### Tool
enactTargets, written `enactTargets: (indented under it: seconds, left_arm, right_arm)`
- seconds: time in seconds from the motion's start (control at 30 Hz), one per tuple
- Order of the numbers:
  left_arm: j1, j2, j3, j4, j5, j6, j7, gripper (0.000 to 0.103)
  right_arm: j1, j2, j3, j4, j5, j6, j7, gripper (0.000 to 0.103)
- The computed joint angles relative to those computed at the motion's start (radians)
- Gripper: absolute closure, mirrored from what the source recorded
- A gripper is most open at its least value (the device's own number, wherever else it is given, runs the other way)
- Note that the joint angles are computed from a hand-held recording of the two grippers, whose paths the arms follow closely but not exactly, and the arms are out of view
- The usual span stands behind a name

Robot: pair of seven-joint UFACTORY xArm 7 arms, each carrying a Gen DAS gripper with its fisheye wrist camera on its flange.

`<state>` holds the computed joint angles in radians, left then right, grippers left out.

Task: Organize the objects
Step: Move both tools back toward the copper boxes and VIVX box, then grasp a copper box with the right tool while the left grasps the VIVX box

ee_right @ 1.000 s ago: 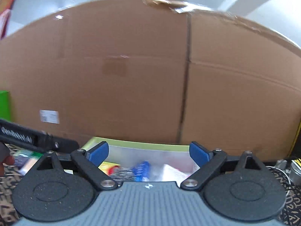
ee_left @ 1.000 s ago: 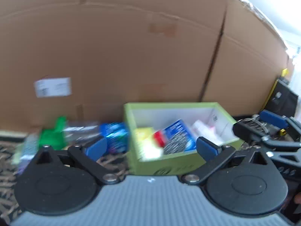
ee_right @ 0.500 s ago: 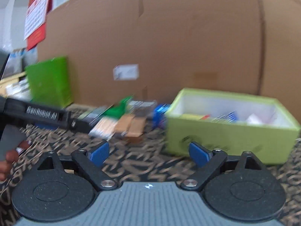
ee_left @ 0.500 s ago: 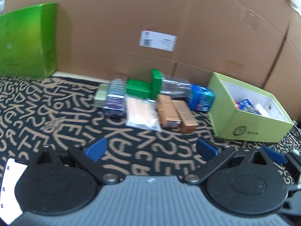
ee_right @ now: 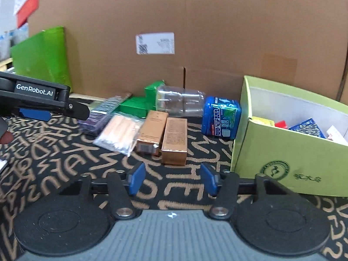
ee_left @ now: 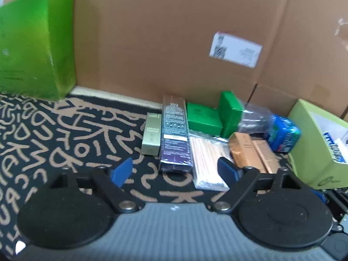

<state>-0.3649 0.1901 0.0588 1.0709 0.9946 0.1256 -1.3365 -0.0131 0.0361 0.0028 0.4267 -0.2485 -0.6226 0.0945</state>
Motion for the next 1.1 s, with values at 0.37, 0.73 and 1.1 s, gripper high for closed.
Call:
enactTargets:
  seconds: [0.37,0.73,1.1]
  left_arm:
    - [-0.022,0.124,0.017,0.089,-0.264,-0.004,0.258,0.063]
    - [-0.109,-0.121,0.055,-0.189,-0.061,-0.009,0.069,0.063]
    - [-0.029,-0.308,-0.17,-0.35,0.05,0.085,-0.053,0.039]
  right_arm:
    - [0.006,0.097,0.022,0.098,0.056,0.023,-0.025,0.069]
    - [-0.12,-0.094,-0.084,-0.081,-0.412,0.015,0.23,0.069]
    - [-0.222,-0.382,-0.311,-0.248,-1.081,0.071,0.583,0.069]
